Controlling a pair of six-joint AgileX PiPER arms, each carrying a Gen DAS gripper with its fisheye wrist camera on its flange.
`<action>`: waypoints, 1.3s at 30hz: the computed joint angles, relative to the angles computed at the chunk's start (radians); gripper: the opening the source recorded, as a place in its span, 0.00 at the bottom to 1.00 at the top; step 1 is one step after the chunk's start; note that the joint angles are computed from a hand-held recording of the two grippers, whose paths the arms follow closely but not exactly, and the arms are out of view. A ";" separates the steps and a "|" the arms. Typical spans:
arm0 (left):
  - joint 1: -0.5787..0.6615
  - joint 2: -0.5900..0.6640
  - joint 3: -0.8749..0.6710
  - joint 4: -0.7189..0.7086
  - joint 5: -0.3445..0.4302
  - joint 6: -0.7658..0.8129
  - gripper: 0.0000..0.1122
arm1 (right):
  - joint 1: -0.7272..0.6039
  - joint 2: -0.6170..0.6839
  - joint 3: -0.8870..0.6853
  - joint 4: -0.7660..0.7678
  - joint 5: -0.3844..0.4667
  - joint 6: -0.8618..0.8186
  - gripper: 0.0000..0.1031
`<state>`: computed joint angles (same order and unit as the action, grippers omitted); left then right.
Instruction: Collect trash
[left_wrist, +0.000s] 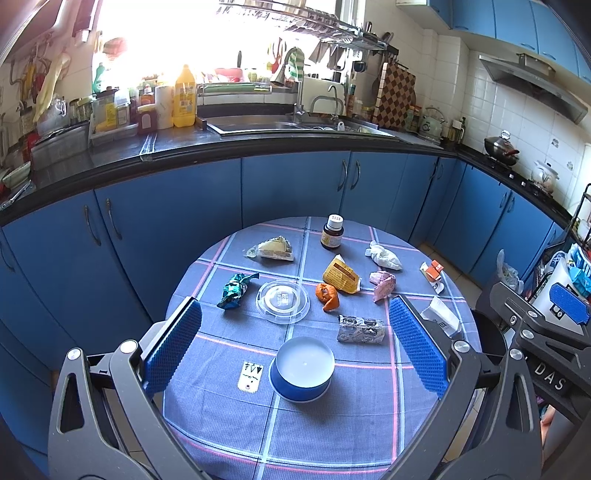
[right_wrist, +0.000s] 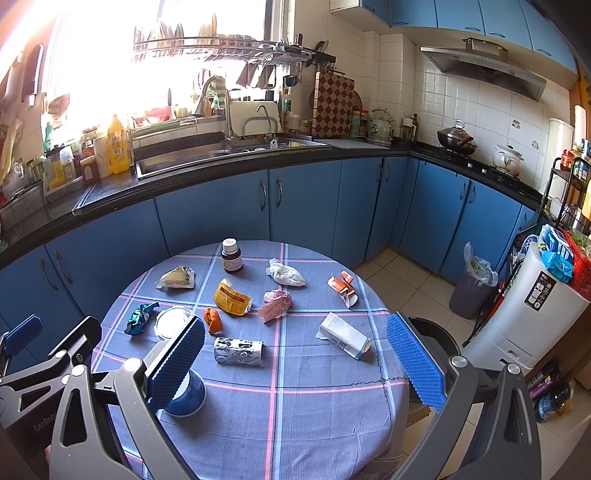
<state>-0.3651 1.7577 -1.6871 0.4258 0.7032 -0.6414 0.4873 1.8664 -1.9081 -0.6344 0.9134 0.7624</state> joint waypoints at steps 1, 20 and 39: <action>-0.001 -0.002 0.004 0.003 -0.002 -0.003 0.89 | 0.001 0.001 -0.003 0.000 0.002 -0.001 0.93; 0.006 0.001 -0.002 -0.010 0.000 0.008 0.89 | 0.000 -0.010 0.025 -0.003 -0.011 0.005 0.93; 0.068 0.214 -0.073 -0.249 0.031 0.259 0.89 | -0.117 0.188 -0.027 0.093 -0.026 -0.043 0.93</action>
<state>-0.2974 1.9720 -1.7605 0.1769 0.7344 -0.3824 0.3705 2.0548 -1.9355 -0.5418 0.8869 0.7196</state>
